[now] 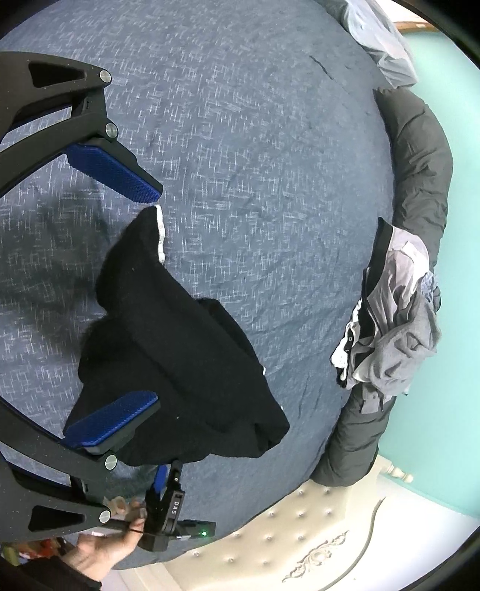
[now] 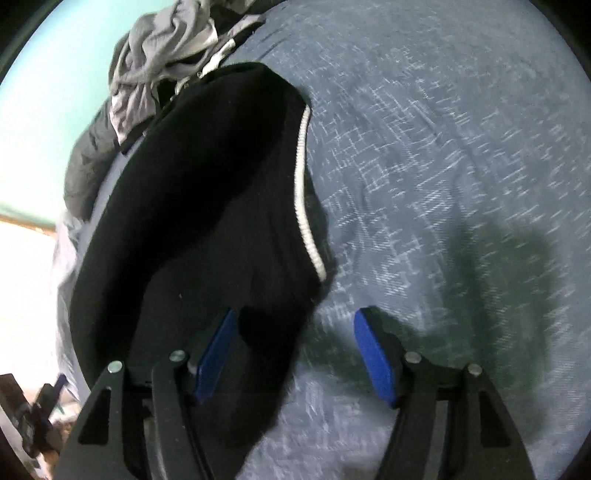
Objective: Fold clothes
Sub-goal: 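Lower the black hoodie onto the bed with the right tool, hood first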
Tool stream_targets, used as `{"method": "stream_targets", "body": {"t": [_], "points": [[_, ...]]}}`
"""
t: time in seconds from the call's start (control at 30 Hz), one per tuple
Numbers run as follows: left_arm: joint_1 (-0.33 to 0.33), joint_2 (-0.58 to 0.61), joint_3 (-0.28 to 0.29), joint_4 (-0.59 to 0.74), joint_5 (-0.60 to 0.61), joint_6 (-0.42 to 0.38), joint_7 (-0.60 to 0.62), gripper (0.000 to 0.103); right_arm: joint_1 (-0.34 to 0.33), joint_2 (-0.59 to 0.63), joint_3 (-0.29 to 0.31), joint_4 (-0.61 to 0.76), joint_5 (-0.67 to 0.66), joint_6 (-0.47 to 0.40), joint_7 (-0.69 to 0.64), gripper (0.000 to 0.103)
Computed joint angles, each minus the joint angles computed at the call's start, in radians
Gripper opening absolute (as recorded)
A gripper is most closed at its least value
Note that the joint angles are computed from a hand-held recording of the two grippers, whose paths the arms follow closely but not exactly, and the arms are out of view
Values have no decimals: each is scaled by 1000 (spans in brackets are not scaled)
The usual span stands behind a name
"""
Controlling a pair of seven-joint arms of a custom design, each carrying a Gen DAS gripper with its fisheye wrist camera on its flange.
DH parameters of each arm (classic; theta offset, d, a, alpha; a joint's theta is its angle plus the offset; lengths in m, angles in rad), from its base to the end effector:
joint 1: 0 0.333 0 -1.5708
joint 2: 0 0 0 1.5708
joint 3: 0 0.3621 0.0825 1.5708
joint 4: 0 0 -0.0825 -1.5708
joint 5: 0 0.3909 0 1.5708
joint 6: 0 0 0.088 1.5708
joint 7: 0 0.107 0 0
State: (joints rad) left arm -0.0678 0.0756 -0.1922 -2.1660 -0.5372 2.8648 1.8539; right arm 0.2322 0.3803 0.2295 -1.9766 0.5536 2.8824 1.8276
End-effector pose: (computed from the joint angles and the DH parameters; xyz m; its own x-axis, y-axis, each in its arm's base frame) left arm 0.5838 -0.1236 0.4682 -0.1476 -0.9527 0.2655 -0.8223 -0.0309 -0.5681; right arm 0.6180 0.2583 0.3692 -0.2146 -0.8250 -0.5227 -0.8930 0.3826 -0.2372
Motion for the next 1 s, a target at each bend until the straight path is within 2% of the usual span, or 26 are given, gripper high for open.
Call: {"method": "stream_targets", "body": {"t": [0.07, 0.17, 0.27, 0.43, 0.57, 0.87, 0.93, 1.0], "points": [[2, 0, 3, -3, 3, 2, -2, 103, -1, 17, 8, 17, 1, 5, -11, 48], [3, 3, 13, -9, 45, 14, -37, 103, 42, 24, -32, 40, -79, -4, 20, 12], [12, 6, 18, -6, 63, 5, -59, 103, 64, 9, -45, 46, -132, 23, 35, 8], [25, -15, 19, -18, 52, 2, -53, 103, 96, -50, -64, 62, -231, 97, 49, 6], [28, -50, 24, -26, -40, -11, 4, 103, 41, -58, 45, 145, -185, 97, -73, 6], [18, -125, 78, -50, -116, -18, 66, 103, 181, 107, 70, 570, -220, -108, -189, 6], [24, -129, 91, -54, -105, -21, 54, 103, 223, 193, 63, 709, -233, -208, -193, 6], [32, -129, 103, -59, -95, -24, 43, 103, 286, 289, 17, 866, -280, -341, -149, 6]]}}
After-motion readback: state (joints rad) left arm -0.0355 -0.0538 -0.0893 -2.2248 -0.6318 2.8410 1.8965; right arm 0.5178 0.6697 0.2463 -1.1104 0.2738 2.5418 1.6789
